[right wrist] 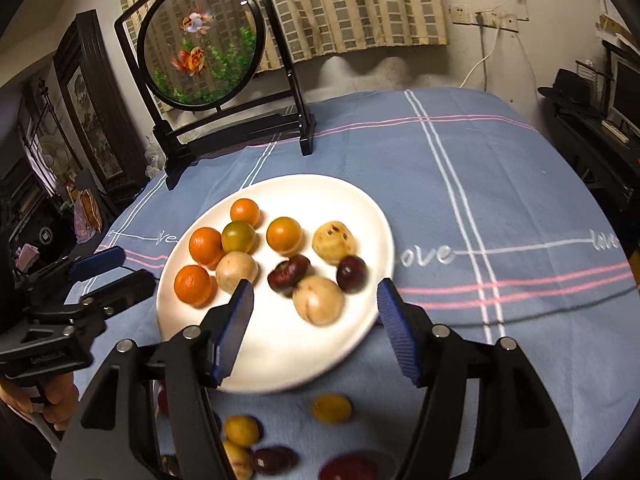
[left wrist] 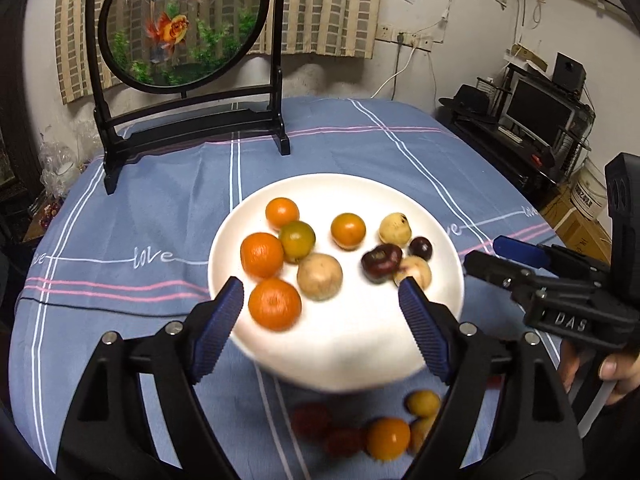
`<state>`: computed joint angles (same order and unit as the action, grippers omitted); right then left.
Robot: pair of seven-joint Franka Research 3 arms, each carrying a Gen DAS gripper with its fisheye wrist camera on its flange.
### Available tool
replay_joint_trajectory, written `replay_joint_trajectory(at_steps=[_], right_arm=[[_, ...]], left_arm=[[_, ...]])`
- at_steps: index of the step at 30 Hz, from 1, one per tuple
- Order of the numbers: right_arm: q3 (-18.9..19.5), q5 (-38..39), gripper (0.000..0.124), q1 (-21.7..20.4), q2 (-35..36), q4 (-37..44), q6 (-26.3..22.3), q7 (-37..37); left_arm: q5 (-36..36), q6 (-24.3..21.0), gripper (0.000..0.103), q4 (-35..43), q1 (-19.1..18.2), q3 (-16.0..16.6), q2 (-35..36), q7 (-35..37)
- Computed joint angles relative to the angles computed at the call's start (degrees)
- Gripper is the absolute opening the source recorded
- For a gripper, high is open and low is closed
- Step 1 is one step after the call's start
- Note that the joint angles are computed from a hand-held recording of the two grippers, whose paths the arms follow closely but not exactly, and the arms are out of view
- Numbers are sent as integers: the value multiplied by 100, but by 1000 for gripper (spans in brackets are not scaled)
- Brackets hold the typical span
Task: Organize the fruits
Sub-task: 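Withdraw both open tools from the plate toward the fruit pile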
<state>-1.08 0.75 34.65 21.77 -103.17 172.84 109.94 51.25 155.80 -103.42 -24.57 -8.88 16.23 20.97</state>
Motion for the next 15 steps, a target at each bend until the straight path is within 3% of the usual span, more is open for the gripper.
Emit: replay_joint_trajectory(at_steps=[4,8,12,13,15], right_arm=[[-488,-459,65,430,-355,-558,129,464],[-734,-973,65,652,-657,-1048,255,920],[-1393,-2285,65,1269,-1035,-1649,315,1987],[-1404,-2469,65,1303,-1112,-1769,324,2085],[-1024,-2450,65,1042,-1269,-2057,447,1757]], left_arm=[[202,54,84,-375,-51,-30,-306,-273],[334,76,85,-707,-22,-132,-555,-487],[484,189,87,-1147,54,-241,-834,-843],[497,201,87,-1232,80,-272,-889,-897],[642,145,87,-1430,91,-333,-1010,-1142]])
